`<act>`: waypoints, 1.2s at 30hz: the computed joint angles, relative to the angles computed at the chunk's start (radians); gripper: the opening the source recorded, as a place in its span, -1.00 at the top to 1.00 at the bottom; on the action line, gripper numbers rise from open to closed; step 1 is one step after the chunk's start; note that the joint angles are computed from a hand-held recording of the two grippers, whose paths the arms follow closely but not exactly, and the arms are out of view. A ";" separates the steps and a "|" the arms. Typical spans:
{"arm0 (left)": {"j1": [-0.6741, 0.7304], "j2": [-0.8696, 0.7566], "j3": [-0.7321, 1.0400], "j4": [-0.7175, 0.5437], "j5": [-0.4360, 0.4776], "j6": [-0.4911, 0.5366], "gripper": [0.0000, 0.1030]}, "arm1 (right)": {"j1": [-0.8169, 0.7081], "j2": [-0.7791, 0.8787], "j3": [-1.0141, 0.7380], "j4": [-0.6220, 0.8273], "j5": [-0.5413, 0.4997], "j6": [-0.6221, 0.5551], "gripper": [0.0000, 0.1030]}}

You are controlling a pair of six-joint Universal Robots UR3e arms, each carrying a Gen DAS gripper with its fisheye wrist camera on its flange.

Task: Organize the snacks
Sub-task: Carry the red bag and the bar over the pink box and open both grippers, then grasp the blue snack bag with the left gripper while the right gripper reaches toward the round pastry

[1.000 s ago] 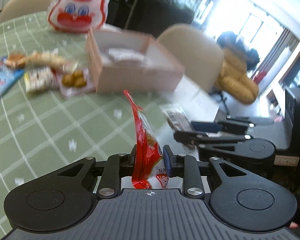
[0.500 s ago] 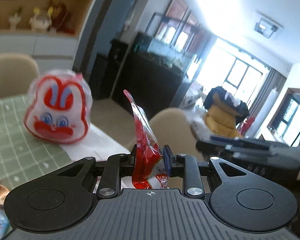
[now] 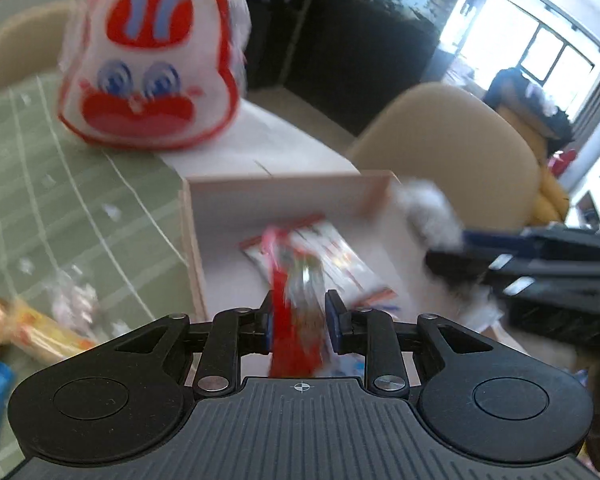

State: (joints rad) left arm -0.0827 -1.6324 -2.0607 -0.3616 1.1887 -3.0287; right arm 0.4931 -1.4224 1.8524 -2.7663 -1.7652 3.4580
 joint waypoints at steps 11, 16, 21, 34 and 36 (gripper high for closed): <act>0.233 0.294 -0.225 0.004 -0.175 0.042 0.46 | 0.011 0.206 -0.165 0.068 -0.027 0.001 0.17; 0.505 0.487 -0.343 -0.138 -0.255 0.215 0.46 | 0.041 0.140 -0.088 -0.005 -0.069 0.003 0.16; 0.810 0.576 -0.474 -0.128 -0.248 0.337 0.46 | 0.140 0.093 -0.007 -0.099 -0.103 0.061 0.14; 1.144 0.707 -0.547 -0.463 -0.335 0.722 0.45 | 0.356 0.471 -0.640 0.163 -0.047 0.053 0.13; 1.243 0.892 -0.559 -0.739 -0.366 0.894 0.43 | 0.341 0.566 -0.811 0.243 0.023 0.032 0.12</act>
State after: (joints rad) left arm 1.1600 -0.7402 -2.6199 -1.1005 0.8232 -2.1349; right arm 0.8344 -0.8565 1.0418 -2.5237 -1.7424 3.4899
